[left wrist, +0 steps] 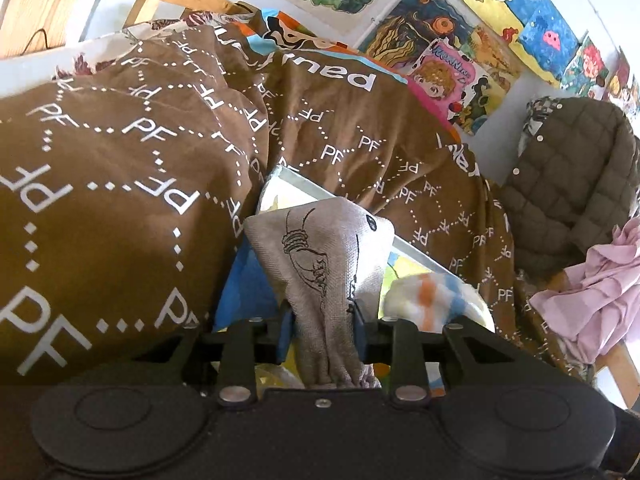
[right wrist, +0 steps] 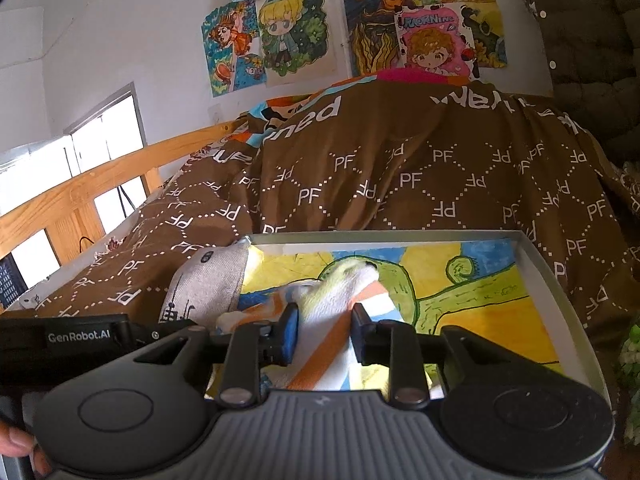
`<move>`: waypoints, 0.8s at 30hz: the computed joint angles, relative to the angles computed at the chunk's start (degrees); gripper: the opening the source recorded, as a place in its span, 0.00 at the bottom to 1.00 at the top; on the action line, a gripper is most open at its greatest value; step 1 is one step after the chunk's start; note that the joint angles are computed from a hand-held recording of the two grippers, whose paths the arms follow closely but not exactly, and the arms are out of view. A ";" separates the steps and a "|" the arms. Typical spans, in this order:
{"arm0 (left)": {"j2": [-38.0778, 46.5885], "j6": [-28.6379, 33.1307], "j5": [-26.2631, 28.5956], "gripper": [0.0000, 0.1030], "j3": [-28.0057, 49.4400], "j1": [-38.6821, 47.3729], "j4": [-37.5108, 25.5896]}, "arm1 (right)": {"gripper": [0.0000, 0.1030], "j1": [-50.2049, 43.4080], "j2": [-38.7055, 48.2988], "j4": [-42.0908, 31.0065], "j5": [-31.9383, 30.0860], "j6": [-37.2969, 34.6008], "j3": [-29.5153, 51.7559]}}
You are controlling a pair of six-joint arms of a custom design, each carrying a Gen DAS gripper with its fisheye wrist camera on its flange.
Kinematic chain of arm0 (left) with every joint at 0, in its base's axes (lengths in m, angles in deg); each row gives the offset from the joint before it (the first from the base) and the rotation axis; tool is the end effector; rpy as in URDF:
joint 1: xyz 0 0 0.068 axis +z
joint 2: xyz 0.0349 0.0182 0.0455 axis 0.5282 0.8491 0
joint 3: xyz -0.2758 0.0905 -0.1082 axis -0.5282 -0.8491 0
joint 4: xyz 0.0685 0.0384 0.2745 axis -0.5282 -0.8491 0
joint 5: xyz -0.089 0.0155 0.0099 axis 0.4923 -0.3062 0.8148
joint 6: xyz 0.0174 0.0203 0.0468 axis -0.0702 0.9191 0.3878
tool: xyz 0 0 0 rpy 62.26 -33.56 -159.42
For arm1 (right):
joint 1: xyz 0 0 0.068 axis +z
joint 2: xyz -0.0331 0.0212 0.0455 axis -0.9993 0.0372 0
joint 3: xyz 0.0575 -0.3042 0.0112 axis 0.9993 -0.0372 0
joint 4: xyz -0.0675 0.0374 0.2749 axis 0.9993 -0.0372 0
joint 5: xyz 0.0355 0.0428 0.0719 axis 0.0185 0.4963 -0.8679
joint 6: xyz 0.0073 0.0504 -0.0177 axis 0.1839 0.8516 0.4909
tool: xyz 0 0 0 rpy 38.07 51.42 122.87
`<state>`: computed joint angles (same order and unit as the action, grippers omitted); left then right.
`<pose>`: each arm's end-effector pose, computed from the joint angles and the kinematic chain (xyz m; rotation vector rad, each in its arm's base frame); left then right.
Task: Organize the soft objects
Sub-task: 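Lift the pouch and towel over the grey tray and release both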
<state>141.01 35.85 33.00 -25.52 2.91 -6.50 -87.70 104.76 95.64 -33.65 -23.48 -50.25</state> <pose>0.2612 -0.1341 0.0476 -0.4557 2.0416 -0.5292 0.2846 0.0159 0.0862 -0.3063 2.0397 0.4299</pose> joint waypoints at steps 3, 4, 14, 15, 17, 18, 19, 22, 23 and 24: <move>-0.80 -0.05 -1.12 0.34 -0.14 -0.37 -1.41 | 0.31 -0.18 -0.92 -0.71 -0.25 -0.72 -0.18; -0.94 -0.22 -1.15 0.34 -0.20 -0.37 -1.63 | 0.31 -0.21 -1.35 -0.73 -0.11 -1.03 -0.43; -9.84 0.28 -7.54 0.55 -2.67 -4.71 -7.62 | 0.65 -4.61 -12.43 -0.75 -3.22 -3.14 -6.35; -11.13 0.58 -8.65 0.58 -3.01 -5.57 -8.17 | 0.69 -5.32 -14.00 -0.63 -3.83 -3.49 -7.19; -14.13 0.98 -11.71 0.65 -4.10 -7.86 -9.03 | 0.73 -6.70 -16.96 -0.45 -4.95 -4.11 -8.76; -15.69 0.94 -13.54 0.70 -4.64 -9.11 -9.60 | 0.75 -7.51 -18.75 -0.65 -5.59 -4.46 -9.54; -17.04 0.88 -15.20 0.72 -5.28 -10.18 -9.85 | 0.77 -8.29 -20.65 -1.03 -6.22 -4.67 -10.26; -22.48 0.36 -20.87 0.80 -6.68 -13.91 -13.04 | 0.84 -11.55 -26.24 -2.33 -9.33 -4.49 -12.21; -24.49 0.08 -23.47 0.83 -6.96 -15.59 -14.74 | 0.86 -12.78 -28.15 -3.06 -10.53 -4.31 -12.74; -26.10 -0.10 -25.87 0.87 -7.21 -17.21 -16.03 | 0.88 -14.28 -30.29 -3.90 -11.94 -4.03 -13.36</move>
